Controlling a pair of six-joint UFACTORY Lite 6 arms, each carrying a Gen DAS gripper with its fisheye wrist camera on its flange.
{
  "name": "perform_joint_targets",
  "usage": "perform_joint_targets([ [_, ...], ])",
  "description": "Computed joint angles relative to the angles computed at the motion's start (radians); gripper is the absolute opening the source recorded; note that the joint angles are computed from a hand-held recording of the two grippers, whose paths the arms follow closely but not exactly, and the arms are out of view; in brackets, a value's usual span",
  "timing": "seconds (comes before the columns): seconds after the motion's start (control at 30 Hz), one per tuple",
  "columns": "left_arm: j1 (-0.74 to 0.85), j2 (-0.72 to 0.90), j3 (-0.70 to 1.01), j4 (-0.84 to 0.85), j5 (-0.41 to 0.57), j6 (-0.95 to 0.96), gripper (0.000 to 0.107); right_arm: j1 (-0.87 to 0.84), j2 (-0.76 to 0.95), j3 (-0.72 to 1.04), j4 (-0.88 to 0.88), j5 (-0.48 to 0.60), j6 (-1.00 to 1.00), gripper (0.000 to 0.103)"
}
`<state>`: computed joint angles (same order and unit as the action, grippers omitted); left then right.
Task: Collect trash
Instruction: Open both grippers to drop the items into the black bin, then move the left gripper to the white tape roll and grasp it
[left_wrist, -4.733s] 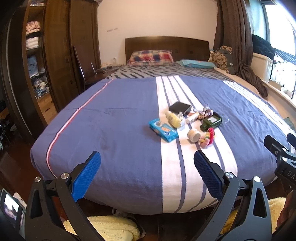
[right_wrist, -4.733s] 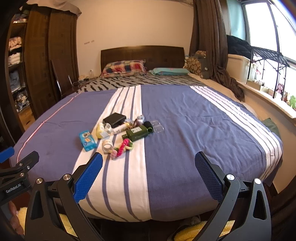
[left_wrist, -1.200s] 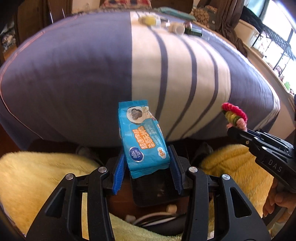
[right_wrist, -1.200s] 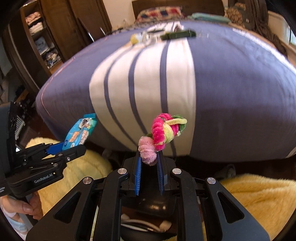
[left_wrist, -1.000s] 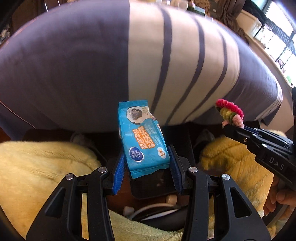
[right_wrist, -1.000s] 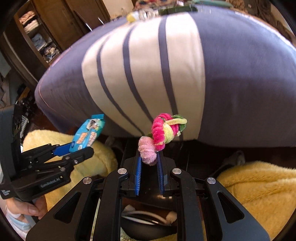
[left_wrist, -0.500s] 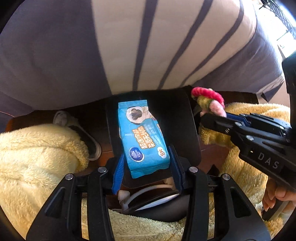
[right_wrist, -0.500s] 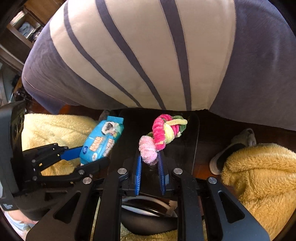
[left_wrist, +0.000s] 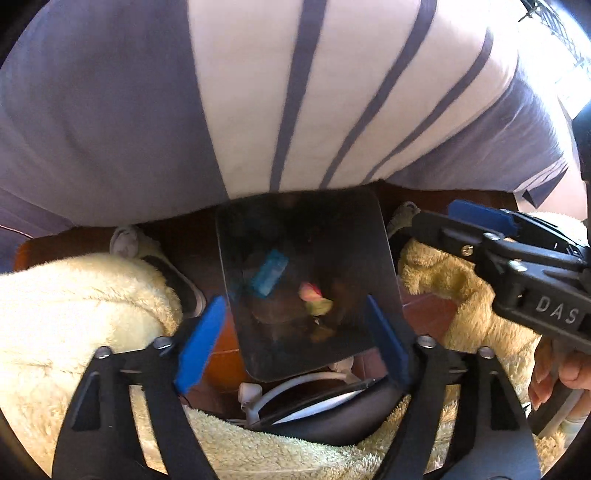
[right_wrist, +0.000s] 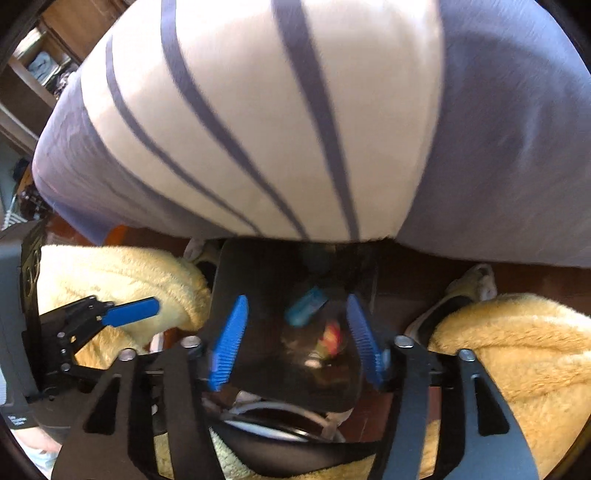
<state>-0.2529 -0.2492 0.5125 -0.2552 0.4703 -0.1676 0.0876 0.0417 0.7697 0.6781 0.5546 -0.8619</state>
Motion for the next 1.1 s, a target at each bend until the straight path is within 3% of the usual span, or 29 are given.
perform_joint_targets([
  [0.07,0.01,-0.028,0.016,0.034,0.017,-0.023,0.085,-0.004,-0.049,0.009,-0.022,-0.014,0.031,0.075],
  [0.13,0.023,-0.065,0.042,0.064,0.044,-0.041,0.089,-0.012,-0.099,0.023,-0.041,-0.02,0.052,0.075],
  [0.23,0.041,-0.131,0.094,0.133,0.085,-0.09,0.092,-0.034,-0.161,0.066,-0.037,-0.005,0.064,0.084],
  [0.43,0.032,-0.169,0.269,0.337,0.161,-0.248,0.095,-0.102,-0.153,0.239,0.003,0.032,0.051,0.087],
  [0.7,0.072,0.067,0.611,0.433,0.161,-0.249,0.095,-0.078,0.074,0.584,-0.11,0.001,0.213,0.087],
  [0.9,0.1,0.322,0.903,0.374,0.149,-0.169,0.093,-0.062,0.335,0.921,-0.229,0.042,0.377,0.087],
  [1.1,0.13,0.618,1.231,0.287,0.172,-0.071,0.083,-0.072,0.542,1.197,-0.29,0.105,0.461,0.087],
])
